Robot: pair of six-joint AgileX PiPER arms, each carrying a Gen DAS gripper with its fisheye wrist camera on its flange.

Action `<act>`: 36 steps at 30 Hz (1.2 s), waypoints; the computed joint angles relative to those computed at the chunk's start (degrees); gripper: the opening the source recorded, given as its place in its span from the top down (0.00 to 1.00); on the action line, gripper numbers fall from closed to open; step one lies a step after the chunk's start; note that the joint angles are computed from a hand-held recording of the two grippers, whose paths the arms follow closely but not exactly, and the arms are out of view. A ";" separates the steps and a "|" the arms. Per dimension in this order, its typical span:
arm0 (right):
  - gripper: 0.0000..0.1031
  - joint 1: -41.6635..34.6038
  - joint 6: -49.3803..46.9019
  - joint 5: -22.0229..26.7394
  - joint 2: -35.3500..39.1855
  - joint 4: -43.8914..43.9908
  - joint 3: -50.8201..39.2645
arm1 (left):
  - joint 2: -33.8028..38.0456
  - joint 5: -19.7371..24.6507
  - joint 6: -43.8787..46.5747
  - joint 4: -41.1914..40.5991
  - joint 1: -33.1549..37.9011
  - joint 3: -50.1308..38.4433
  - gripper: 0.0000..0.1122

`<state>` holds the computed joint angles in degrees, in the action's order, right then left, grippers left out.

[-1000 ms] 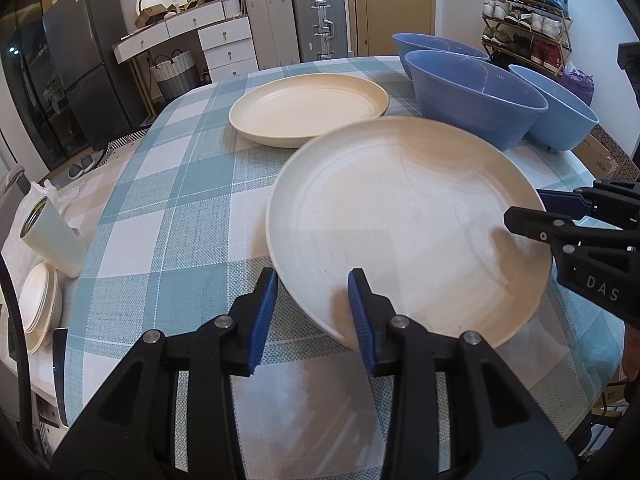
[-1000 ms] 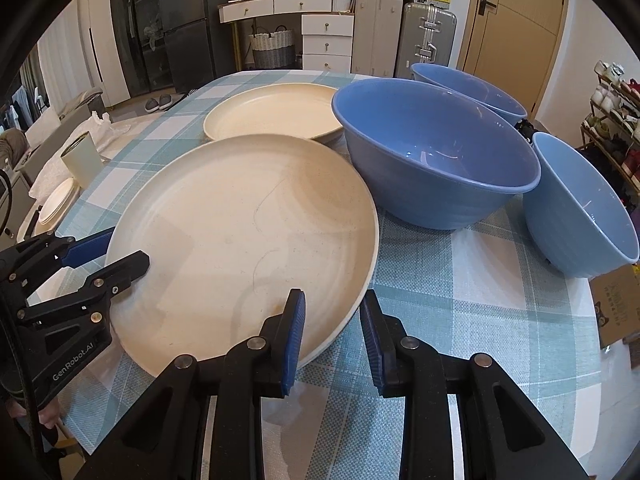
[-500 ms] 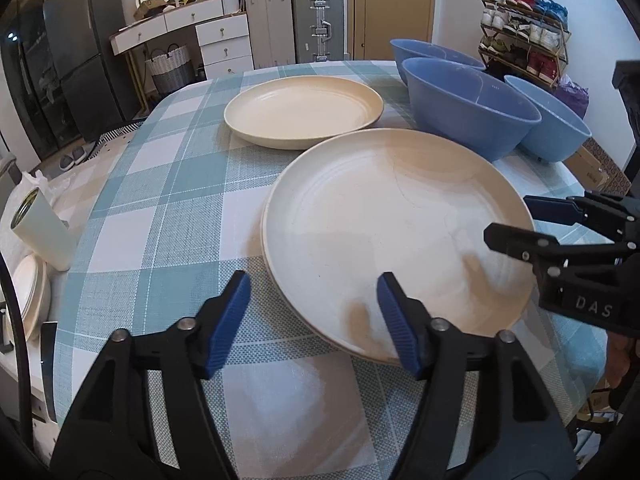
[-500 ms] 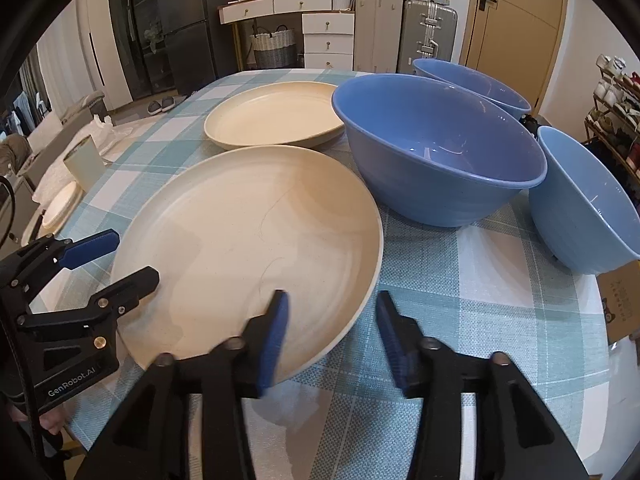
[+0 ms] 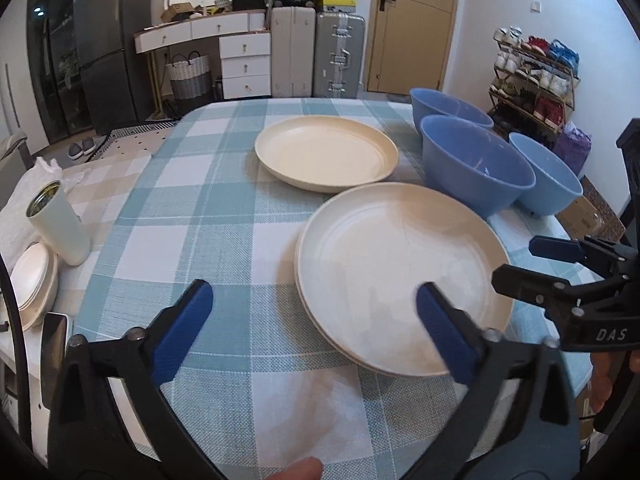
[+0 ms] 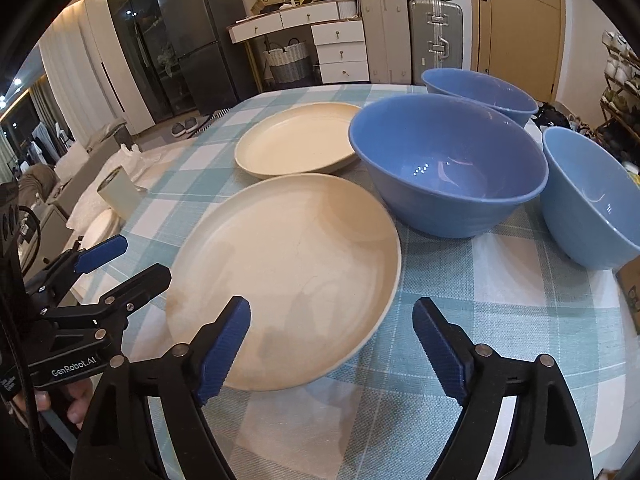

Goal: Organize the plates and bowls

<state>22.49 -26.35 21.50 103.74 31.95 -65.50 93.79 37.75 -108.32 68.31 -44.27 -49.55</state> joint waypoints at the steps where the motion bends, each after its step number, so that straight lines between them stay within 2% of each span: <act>1: 0.12 0.02 -0.49 0.19 -0.50 0.48 -0.02 | -0.75 0.64 0.10 -0.40 -0.41 0.08 0.10; 5: 0.02 0.44 -0.50 -0.30 -2.53 -0.25 0.32 | -3.28 1.81 1.94 -2.33 -1.22 0.29 0.10; 9: 0.02 0.42 1.39 0.38 -3.08 -2.77 -1.15 | -4.80 3.32 3.35 -3.69 -1.92 -0.02 0.10; 17: 0.02 0.38 4.15 3.26 -3.21 -7.29 -6.57 | -5.40 3.59 5.98 -5.17 -0.92 -1.44 0.10; 20: 0.02 0.47 4.92 5.40 -3.10 -9.16 -9.87 | -5.92 3.60 7.07 -5.42 0.10 -2.24 0.10; 30: 0.02 0.05 3.28 14.30 -0.90 -6.65 -21.17 | -8.09 4.68 14.75 -8.61 2.93 -6.05 0.10; 36: 0.02 0.38 5.16 18.35 1.67 -8.94 -28.24 | -7.77 3.55 20.43 -11.64 6.36 -9.00 0.10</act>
